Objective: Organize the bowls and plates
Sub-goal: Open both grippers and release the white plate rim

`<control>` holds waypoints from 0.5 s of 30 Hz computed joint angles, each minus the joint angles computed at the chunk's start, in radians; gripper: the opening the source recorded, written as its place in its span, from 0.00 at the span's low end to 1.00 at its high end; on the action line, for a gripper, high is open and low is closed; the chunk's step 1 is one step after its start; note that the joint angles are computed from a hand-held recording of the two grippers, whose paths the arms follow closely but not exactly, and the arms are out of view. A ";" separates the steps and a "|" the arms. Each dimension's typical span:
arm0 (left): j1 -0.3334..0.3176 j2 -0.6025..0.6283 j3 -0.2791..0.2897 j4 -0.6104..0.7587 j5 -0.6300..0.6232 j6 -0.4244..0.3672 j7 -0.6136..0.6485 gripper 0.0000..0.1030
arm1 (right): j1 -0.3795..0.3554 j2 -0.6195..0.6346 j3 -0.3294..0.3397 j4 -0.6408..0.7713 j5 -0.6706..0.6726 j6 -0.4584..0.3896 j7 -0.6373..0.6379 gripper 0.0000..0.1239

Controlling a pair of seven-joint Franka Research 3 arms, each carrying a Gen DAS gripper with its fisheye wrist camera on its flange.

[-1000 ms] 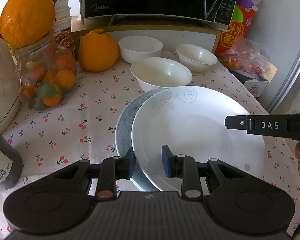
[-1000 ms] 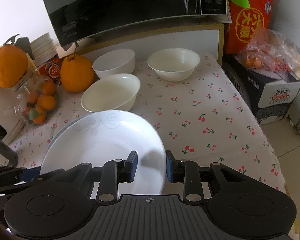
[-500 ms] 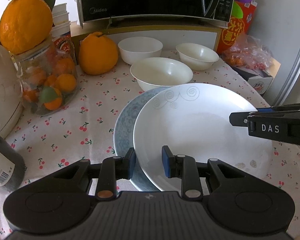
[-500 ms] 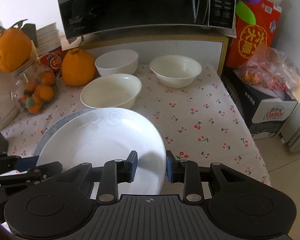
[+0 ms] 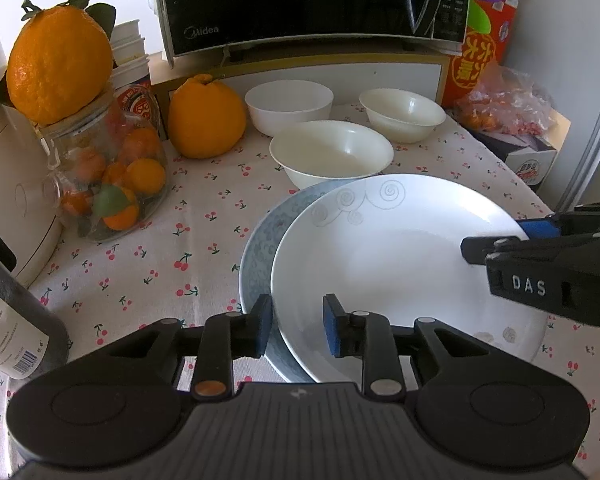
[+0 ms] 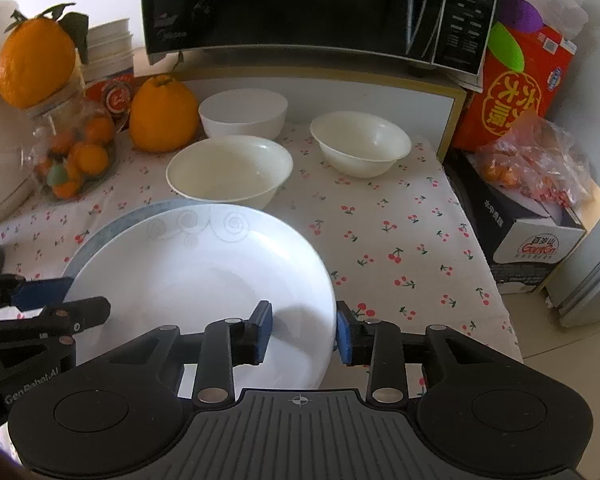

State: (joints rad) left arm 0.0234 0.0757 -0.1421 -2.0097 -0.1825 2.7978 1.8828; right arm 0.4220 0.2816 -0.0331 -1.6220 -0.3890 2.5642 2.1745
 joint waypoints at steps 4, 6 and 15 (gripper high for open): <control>-0.001 -0.008 0.001 -0.012 0.005 0.024 0.002 0.25 | -0.010 0.002 0.012 0.005 0.035 -0.007 -0.038 0.30; 0.001 -0.011 0.000 -0.018 -0.004 0.034 0.018 0.27 | -0.013 -0.001 0.016 0.001 0.052 -0.003 -0.056 0.31; 0.000 -0.018 0.009 -0.022 0.010 0.023 0.007 0.39 | -0.038 -0.029 0.049 -0.042 0.179 0.074 -0.194 0.52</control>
